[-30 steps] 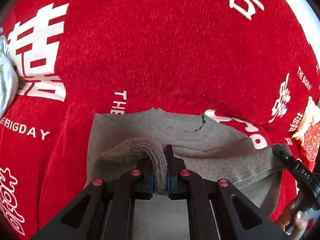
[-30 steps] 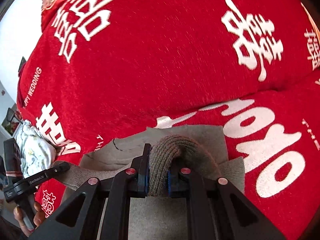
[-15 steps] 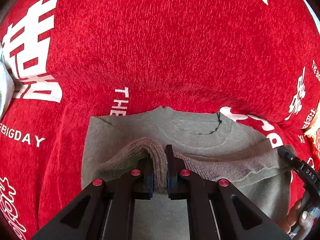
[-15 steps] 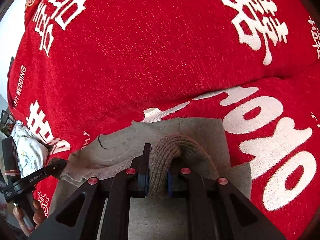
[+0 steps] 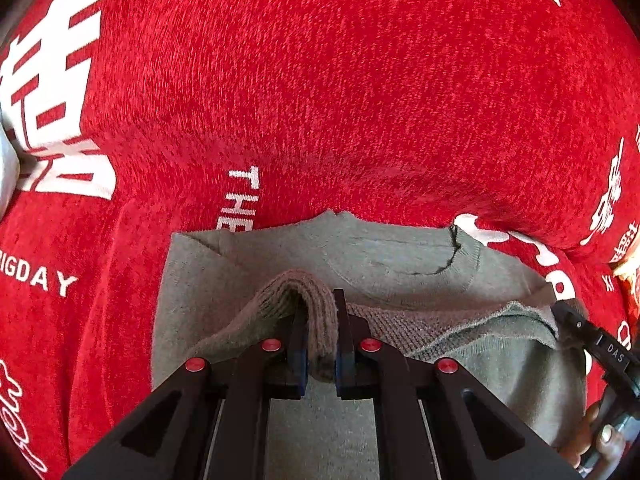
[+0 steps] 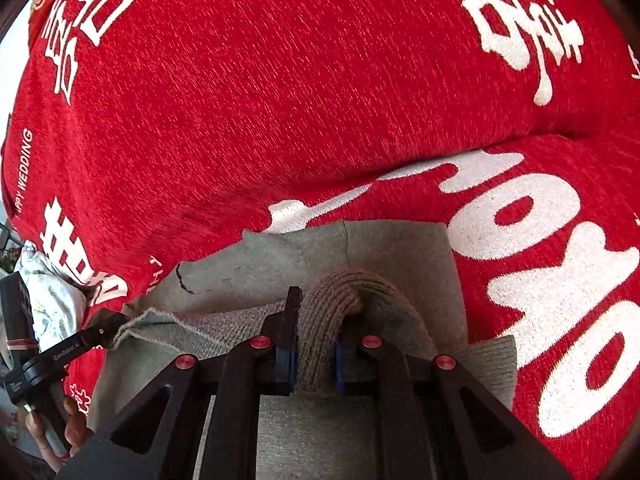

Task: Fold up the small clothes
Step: 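Lay the folded hem down beside the collar with both tools, then open both tools and release the folded sweater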

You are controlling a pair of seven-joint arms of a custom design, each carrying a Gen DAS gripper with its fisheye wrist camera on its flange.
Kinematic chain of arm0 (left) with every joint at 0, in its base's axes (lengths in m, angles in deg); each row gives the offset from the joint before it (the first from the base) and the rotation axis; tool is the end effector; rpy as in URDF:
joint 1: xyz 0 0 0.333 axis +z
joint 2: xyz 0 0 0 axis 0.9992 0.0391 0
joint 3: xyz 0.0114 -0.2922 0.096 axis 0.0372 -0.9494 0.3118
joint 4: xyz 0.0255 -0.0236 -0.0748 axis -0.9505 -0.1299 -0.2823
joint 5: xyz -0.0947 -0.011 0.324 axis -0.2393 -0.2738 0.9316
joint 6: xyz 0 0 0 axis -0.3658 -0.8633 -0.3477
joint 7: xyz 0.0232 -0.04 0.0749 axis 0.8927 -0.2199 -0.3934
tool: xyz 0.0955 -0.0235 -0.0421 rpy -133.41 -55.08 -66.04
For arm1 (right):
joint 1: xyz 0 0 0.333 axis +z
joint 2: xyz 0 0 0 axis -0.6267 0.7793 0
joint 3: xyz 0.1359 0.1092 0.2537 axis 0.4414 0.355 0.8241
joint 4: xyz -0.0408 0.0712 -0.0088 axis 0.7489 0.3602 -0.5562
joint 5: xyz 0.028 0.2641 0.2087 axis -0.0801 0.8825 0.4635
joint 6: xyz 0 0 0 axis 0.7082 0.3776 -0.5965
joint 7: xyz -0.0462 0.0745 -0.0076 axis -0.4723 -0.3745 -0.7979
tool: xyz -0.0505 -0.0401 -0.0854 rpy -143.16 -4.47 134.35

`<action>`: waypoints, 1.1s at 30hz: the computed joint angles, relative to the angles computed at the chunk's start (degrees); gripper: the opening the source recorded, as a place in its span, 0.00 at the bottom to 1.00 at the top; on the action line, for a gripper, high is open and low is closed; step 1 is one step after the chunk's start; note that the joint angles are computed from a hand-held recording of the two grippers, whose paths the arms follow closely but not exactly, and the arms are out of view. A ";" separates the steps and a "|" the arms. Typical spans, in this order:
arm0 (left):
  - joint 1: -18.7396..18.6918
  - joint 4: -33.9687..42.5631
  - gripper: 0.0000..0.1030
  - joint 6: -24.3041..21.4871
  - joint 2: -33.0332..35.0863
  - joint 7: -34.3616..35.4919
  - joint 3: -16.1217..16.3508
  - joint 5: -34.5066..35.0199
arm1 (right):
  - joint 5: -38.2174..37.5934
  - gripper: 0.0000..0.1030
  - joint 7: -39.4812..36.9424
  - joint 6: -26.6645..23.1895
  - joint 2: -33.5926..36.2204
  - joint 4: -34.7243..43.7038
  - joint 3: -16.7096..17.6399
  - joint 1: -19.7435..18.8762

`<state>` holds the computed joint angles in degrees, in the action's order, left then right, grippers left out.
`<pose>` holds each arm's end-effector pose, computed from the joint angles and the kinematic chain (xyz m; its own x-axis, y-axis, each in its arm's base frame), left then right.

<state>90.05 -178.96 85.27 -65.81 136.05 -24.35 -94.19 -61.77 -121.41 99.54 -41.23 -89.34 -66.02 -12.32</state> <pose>0.5356 -0.0382 0.4159 -0.4940 -0.8438 0.2097 -0.8068 0.3550 -0.4723 0.3408 0.3034 0.4086 -0.5704 -0.7079 -0.4165 -0.5048 0.7022 -0.5021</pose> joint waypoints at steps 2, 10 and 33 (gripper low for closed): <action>0.13 0.51 0.10 -0.51 0.49 -0.37 0.10 -0.07 | 0.36 0.14 -0.66 0.16 0.06 0.05 -0.14 -0.01; 0.66 3.98 0.10 -2.93 3.59 -4.46 0.16 1.97 | 3.97 0.17 -5.32 3.94 0.34 -0.14 -1.51 -0.85; -2.09 -11.23 0.87 12.14 -5.37 12.05 -1.51 -0.80 | 18.55 0.82 -33.77 -13.94 10.89 15.46 0.29 3.94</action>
